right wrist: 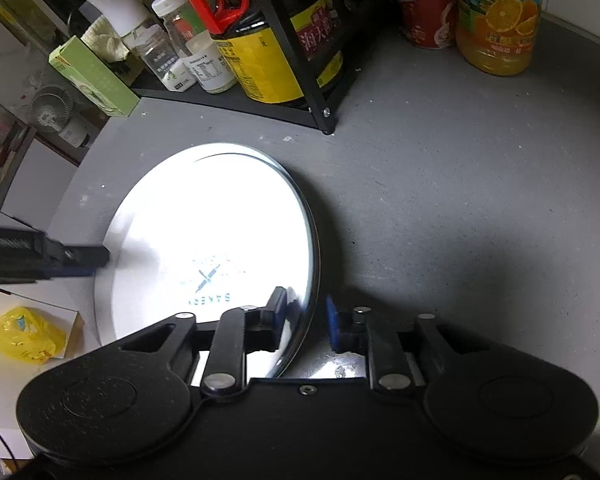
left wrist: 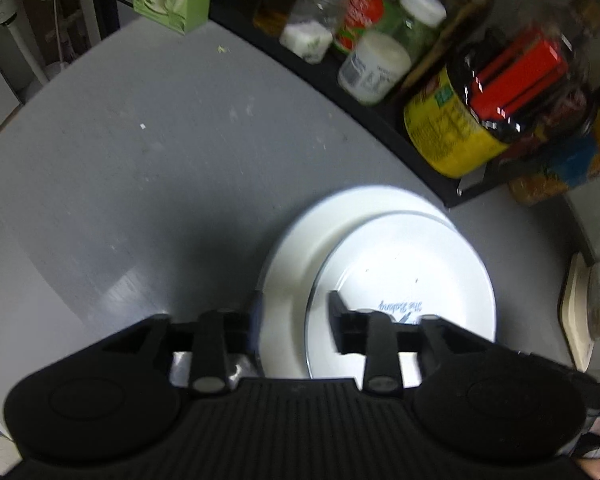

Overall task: Organize plates and bowls
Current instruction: 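Carry the BAKERY plate over the stacked plates with both grippers, then lower the BAKERY plate onto the stack and open both grippers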

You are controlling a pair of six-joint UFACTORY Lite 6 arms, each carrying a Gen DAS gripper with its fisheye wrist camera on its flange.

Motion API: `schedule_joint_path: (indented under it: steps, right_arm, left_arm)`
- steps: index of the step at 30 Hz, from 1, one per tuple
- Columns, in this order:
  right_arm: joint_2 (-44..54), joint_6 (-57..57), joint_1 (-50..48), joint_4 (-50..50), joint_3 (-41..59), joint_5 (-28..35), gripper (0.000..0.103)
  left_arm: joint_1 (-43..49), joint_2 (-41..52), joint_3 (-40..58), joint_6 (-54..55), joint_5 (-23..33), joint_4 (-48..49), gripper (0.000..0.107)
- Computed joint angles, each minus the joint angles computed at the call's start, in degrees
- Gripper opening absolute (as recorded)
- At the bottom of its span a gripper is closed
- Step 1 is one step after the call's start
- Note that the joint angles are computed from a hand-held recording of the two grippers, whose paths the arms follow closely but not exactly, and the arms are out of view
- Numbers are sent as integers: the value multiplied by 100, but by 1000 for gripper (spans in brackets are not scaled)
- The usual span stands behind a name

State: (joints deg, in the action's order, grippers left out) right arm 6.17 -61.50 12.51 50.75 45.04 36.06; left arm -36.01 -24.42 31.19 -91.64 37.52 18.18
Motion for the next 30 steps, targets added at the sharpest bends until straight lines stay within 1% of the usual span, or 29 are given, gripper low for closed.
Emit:
schedule_joint_path:
  steps: [1, 2, 4, 5, 9, 12, 15, 16, 19, 21, 22, 24, 26, 30]
  right_arm:
    - [25, 24, 10, -7, -6, -16, 27]
    - [49, 71, 38, -21, -2, -35, 29]
    - [55, 146, 83, -23, -27, -106, 34]
    - [49, 200, 118, -39, -35, -149, 36]
    - [75, 375, 160, -124, -1, -168, 39]
    - [93, 526, 203, -181, 2, -231, 44]
    - [104, 687, 298, -242, 6, -312, 44]
    - [111, 742, 332, -264, 16, -339, 45]
    - [155, 857, 395, -273, 36, -386, 46]
    - [138, 867, 410, -228, -8, -419, 47]
    - [128, 872, 412, -198, -27, -425, 47]
    - [104, 902, 418, -144, -73, -462, 47]
    - [92, 993, 428, -112, -105, -502, 49]
    - [5, 1250, 496, -165, -212, -662, 54]
  left_arm:
    - [9, -59, 4, -19, 95, 40, 47]
    - [13, -57, 28, -70, 140, 121, 51]
    - [60, -121, -19, -17, 124, 135, 53]
    - [46, -129, -60, -9, 77, 110, 53]
    - [25, 163, -108, -129, -141, 213, 53]
    - [167, 339, -156, 202, -380, 10, 53]
    - [278, 470, -248, 461, -574, -85, 53]
    - [292, 571, -237, 468, -568, -40, 56]
    - [313, 539, -401, 190, -766, 297, 57]
    - [275, 602, -364, 178, -710, 522, 60]
    - [283, 644, -333, 261, -660, 573, 63]
    - [447, 580, -389, 621, -723, 375, 65]
    - [690, 510, -445, 1197, -821, 35, 68]
    - [1141, 615, -339, 2460, -838, -667, 73]
